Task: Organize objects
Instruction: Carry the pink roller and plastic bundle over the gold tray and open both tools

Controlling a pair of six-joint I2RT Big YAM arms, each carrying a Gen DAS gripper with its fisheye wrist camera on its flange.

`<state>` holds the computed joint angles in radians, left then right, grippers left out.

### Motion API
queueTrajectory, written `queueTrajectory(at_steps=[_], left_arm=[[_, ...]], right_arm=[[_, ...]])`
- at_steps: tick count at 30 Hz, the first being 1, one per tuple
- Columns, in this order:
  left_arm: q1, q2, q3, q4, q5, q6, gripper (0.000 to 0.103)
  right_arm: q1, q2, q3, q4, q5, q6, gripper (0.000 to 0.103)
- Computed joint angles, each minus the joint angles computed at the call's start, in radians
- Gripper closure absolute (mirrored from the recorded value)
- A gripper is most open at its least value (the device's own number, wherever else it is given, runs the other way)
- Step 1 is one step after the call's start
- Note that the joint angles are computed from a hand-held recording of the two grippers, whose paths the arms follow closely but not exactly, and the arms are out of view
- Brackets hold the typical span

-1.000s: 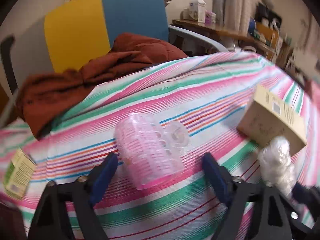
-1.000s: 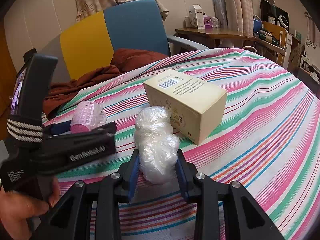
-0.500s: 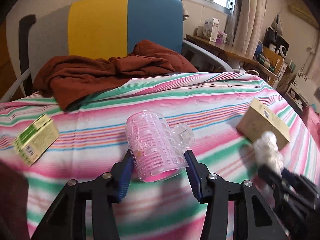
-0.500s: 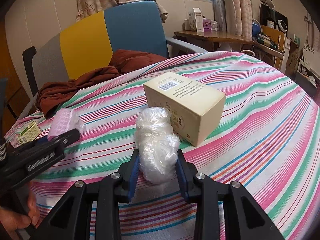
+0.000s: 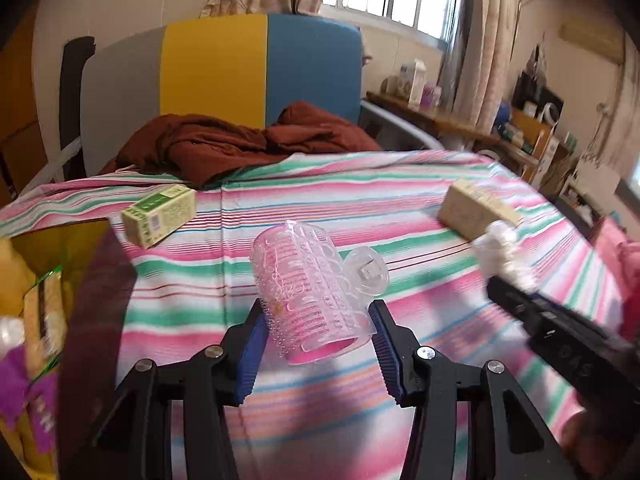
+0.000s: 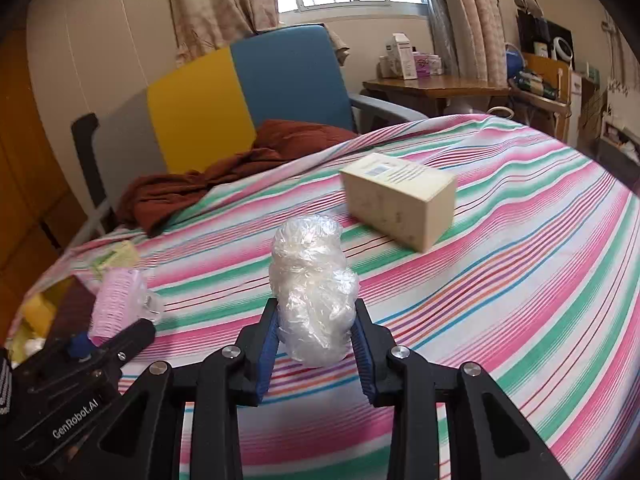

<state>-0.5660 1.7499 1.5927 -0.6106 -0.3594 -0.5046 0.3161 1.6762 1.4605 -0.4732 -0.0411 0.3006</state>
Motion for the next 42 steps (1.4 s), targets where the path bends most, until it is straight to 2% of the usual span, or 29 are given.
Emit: queueTrajectory(at_steps=[8,13,20,26,30,32,34,35,36,38,42], left_arm=[[0.012,-0.194,-0.181,0.044,0.044,-0.058,0.052],[0.05,-0.331,-0.3,0.066,0.045,-0.111,0.052],[0.116,-0.479,-0.433,0.044,-0.004,-0.173,0.052],[0.182,-0.532,-0.493,0.009,0.026,-0.212,0.052],[0.193,-0.526,-0.504,0.0,0.033,-0.183,0.052],[0.207,-0.5,-0.49,-0.029,0.077,-0.167,0.052],[0.214,-0.487,-0.486,-0.047,0.101,-0.173,0.045],[0.211,-0.488,-0.489,-0.052,0.086,-0.183,0.033],[0.205,-0.498,-0.501,-0.044,0.066,-0.196,0.021],[0.188,-0.532,-0.536,-0.009,0.014,-0.226,0.009],[0.152,-0.563,-0.561,-0.001,-0.047,-0.253,0.006]], right_arm=[[0.077,-0.036,-0.024,-0.019,-0.089,0.08,0.069],[0.147,-0.033,0.003,-0.03,-0.113,0.059,0.069],[0.243,0.0,0.093,-0.063,-0.157,0.005,0.069],[0.307,0.07,0.216,-0.137,-0.153,-0.064,0.069],[0.337,0.146,0.333,-0.195,-0.129,-0.09,0.069],[0.348,0.197,0.406,-0.238,-0.117,-0.102,0.066],[0.358,0.258,0.499,-0.334,-0.086,-0.101,0.061],[0.362,0.273,0.522,-0.374,-0.061,-0.095,0.061],[0.362,0.259,0.5,-0.363,-0.059,-0.088,0.061],[0.354,0.197,0.395,-0.278,-0.097,-0.078,0.058],[0.335,0.101,0.248,-0.18,-0.119,-0.038,0.056]])
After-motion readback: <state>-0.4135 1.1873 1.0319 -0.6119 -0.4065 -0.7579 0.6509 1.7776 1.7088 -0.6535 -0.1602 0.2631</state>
